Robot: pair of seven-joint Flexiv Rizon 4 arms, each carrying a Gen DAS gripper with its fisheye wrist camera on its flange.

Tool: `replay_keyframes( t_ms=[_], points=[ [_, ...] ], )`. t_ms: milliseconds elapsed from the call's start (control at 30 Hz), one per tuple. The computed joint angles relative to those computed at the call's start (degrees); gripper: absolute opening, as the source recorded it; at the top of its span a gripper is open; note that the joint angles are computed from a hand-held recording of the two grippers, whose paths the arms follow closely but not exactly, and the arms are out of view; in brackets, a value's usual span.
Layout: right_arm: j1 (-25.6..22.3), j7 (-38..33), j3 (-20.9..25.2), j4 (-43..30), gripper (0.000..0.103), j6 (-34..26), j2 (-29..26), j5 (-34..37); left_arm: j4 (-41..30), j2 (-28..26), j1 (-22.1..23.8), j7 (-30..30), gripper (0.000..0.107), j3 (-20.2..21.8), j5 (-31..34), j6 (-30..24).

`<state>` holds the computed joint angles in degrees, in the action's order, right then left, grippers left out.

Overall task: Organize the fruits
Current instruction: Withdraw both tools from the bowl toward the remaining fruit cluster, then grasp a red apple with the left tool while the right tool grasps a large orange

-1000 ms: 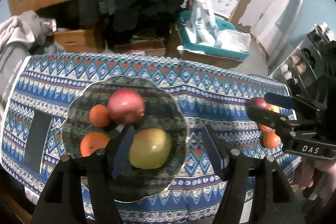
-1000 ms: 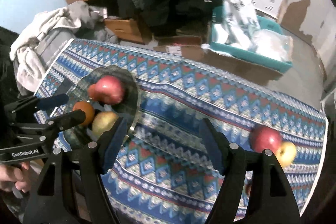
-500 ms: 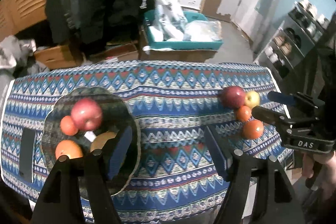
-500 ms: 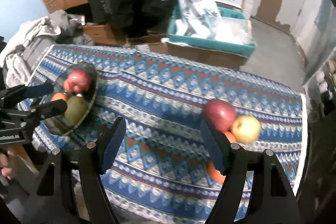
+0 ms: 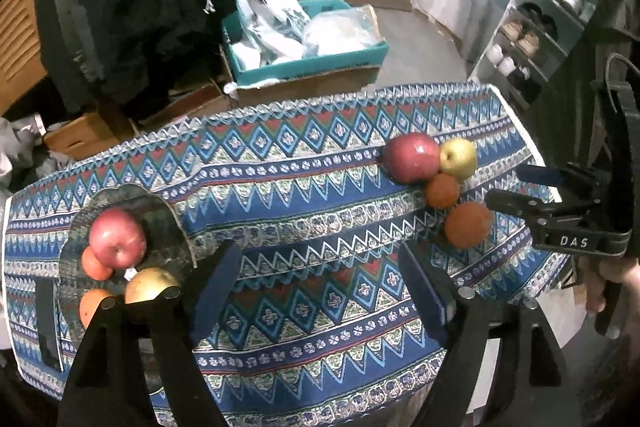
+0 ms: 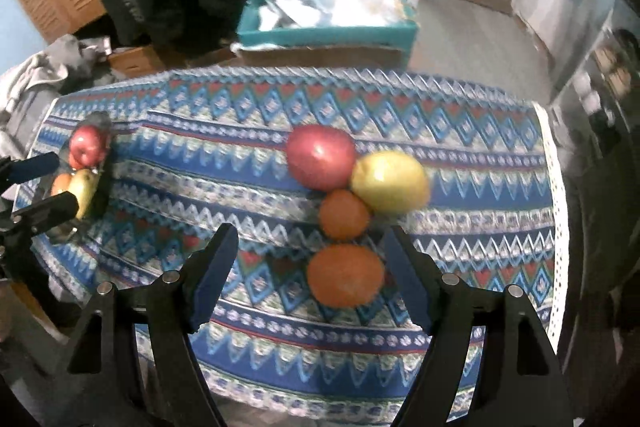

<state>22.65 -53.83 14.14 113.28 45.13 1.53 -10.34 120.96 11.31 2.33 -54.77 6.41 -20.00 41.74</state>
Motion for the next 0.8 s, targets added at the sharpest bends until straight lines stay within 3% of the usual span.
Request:
replay_keyframes(
  t_ms=[133,467,800],
  points=[
    [-0.58,-0.79,-0.53,0.66,0.076,-0.45,-0.64,2.17,-0.48,-1.62,-0.29,-1.22,0.082,-0.87,0.89,-1.66],
    [-1.28,-3.64,-0.87,1.28,0.076,-1.89,-3.38,7.53,-0.05,-4.65,-1.06,-3.08,0.082,-2.14,4.94,-0.06],
    [-0.85,-4.95,-0.75,0.14,0.076,-3.06,-6.66,8.08,-0.16,-6.64,-1.28,-4.70,0.082,-2.61,7.46,-0.26]
  ],
)
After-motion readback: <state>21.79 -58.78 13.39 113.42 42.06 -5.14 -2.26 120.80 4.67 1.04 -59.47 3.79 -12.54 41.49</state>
